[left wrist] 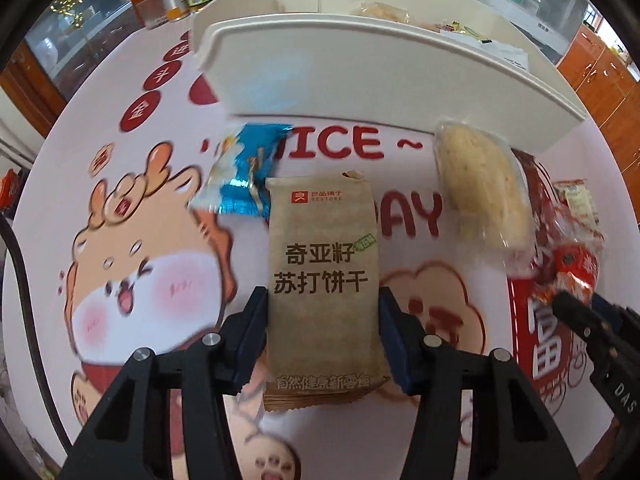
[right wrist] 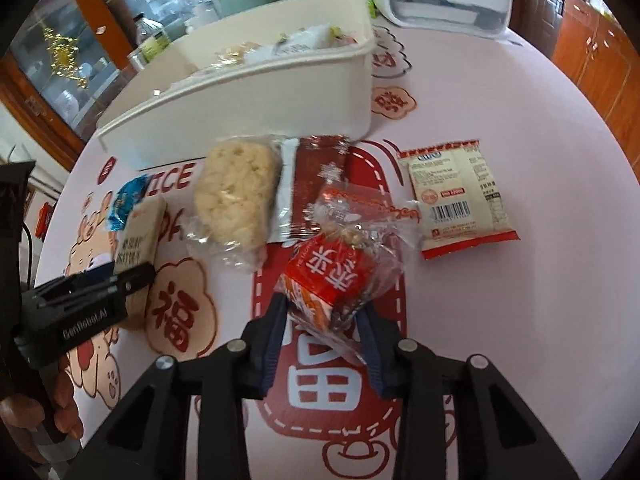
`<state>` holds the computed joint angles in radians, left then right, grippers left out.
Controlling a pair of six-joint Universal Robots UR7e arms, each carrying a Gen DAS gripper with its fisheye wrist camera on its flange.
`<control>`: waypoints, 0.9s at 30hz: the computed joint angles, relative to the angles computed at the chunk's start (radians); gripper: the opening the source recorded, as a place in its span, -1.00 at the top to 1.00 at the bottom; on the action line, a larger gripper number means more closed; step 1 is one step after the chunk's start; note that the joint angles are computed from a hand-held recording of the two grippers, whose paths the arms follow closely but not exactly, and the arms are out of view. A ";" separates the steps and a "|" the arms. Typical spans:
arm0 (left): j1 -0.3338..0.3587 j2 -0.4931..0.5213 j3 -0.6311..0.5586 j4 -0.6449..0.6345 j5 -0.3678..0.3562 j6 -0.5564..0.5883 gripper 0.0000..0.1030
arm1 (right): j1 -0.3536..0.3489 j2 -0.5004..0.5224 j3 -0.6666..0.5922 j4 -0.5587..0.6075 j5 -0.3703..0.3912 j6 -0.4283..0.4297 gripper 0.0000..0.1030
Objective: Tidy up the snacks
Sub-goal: 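Grasp the brown soda-cracker pack with the left tool while the right tool grasps the red-white bread bag, then lift both packs into the white tray and open both tools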
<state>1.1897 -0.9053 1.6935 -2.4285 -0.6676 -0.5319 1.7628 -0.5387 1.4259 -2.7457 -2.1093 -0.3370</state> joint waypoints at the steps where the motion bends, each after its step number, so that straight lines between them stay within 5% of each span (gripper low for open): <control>1: -0.006 -0.008 0.010 0.000 -0.001 -0.008 -0.01 | 0.002 -0.004 0.005 -0.001 0.006 -0.005 0.38; 13: -0.132 -0.109 0.104 -0.038 0.033 -0.008 -0.01 | 0.030 -0.074 0.074 -0.047 0.104 -0.050 0.42; 27: -0.206 -0.068 -0.112 -0.076 0.139 0.227 -0.01 | 0.120 -0.099 -0.039 -0.136 0.205 -0.176 0.42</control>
